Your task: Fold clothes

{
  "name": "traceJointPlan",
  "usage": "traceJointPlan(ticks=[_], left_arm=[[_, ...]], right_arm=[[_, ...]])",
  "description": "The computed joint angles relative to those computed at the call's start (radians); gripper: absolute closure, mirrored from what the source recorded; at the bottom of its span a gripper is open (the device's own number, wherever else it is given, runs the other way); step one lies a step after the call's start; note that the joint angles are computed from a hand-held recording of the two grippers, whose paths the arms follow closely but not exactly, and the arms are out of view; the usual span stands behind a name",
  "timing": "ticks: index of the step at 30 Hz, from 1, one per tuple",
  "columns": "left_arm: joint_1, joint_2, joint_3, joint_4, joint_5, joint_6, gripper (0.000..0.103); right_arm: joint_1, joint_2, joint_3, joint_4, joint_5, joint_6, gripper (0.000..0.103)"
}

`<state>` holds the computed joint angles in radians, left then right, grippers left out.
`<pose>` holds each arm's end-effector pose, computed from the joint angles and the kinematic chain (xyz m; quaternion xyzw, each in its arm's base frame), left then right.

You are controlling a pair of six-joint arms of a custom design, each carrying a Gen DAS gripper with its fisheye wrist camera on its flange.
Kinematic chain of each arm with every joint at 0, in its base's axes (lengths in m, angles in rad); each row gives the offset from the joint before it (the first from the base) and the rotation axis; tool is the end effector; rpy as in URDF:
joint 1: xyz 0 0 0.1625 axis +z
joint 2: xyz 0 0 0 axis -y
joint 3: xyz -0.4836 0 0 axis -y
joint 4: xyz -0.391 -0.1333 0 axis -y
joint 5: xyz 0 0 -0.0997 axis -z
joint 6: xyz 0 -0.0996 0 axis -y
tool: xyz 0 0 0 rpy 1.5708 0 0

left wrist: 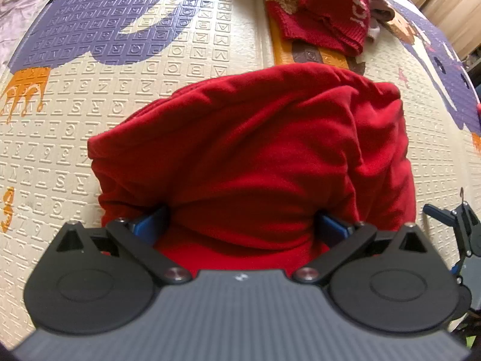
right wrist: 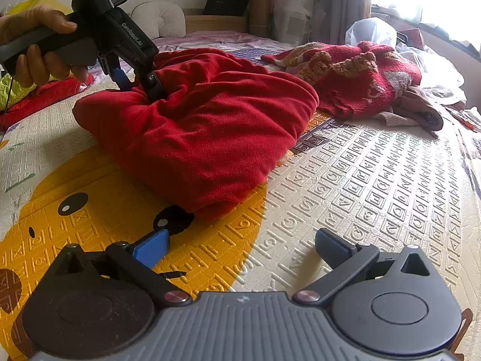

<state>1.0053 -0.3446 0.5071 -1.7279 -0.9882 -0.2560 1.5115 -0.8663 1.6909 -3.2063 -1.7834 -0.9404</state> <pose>-0.3450 -0.8947 0.1789 0.1484 0.9463 -0.1123 0.2643 0.0695 -0.7233 0.2491 0.3518 -0.8443 0.2975 0.2736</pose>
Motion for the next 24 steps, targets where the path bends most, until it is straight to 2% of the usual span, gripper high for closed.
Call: traceJointPlan(ticks=[12,24], left_arm=[[0.0,-0.013,0.026,-0.027,-0.004,0.008,0.0],[0.003,-0.043,0.054,-0.06,-0.046,0.024,0.0]], right_arm=[[0.0,0.0,-0.001,0.0,0.0,0.0,0.0],[0.003,0.008,0.018,-0.03,-0.006,-0.003,0.0]])
